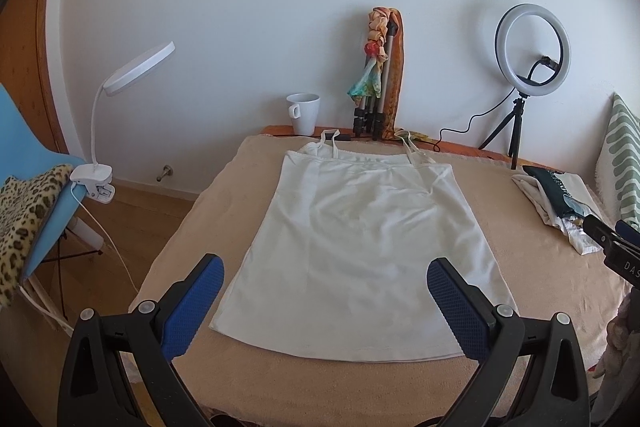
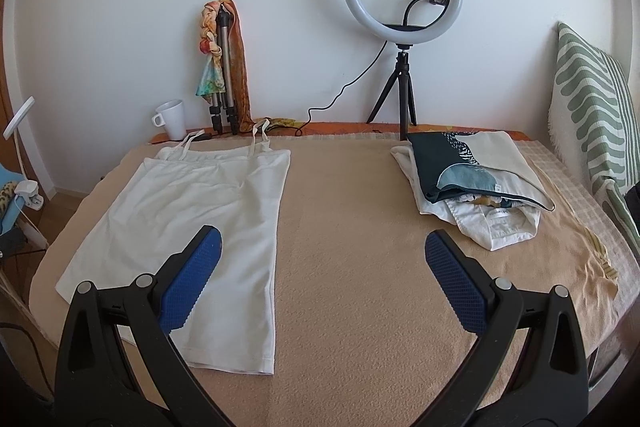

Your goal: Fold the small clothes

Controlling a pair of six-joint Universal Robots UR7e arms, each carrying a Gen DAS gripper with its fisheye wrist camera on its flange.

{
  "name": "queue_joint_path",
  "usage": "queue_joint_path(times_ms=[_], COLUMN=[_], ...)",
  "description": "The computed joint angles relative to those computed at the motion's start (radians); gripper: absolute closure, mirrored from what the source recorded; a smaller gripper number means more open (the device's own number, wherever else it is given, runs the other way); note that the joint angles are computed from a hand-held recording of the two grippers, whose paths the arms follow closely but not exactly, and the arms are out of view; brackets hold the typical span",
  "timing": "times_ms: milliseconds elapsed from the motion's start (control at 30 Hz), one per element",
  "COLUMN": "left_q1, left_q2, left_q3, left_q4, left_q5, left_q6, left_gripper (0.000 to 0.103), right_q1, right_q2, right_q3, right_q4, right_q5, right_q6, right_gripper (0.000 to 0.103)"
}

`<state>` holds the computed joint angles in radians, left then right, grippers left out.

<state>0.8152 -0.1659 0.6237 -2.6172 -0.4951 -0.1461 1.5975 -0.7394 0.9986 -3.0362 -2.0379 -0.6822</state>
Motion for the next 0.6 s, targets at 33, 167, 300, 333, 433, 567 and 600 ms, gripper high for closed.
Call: queue_joint_path(times_ms=[33, 167, 300, 333, 433, 567, 600], left_q1=[0.004, 0.024, 0.054, 0.062, 0.08, 0.095, 0.098], left_q2=[-0.008, -0.056, -0.118, -0.132, -0.166, -0.194, -0.2], left_q3=[0.013, 0.074, 0.138, 0.158, 0.206, 0.257, 0.267], left_q4=[-0.008, -0.014, 0.047, 0.048, 0.062, 0.072, 0.079], left_q5=[-0.014, -0.088, -0.175, -0.189, -0.198, -0.169, -0.159], left_q6=[0.001, -0.035, -0.165, -0.195, -0.259, -0.301, -0.312], left_gripper=[0.002, 0.007, 0.022, 0.025, 0.032, 0.037, 0.039], right_q1=[0.002, 0.008, 0.013, 0.014, 0.023, 0.034, 0.038], right_q2=[0.002, 0.003, 0.01, 0.015, 0.052, 0.154, 0.19], right_q3=[-0.002, -0.006, -0.044, -0.064, -0.149, -0.343, -0.41], right_q4=[-0.003, 0.03, 0.139, 0.186, 0.291, 0.418, 0.452], right_q5=[-0.004, 0.006, 0.054, 0.071, 0.104, 0.16, 0.17], right_q6=[-0.004, 0.001, -0.015, -0.02, -0.029, -0.022, -0.022], right_gripper=[0.0, 0.0, 0.0, 0.0, 0.0, 0.0, 0.0])
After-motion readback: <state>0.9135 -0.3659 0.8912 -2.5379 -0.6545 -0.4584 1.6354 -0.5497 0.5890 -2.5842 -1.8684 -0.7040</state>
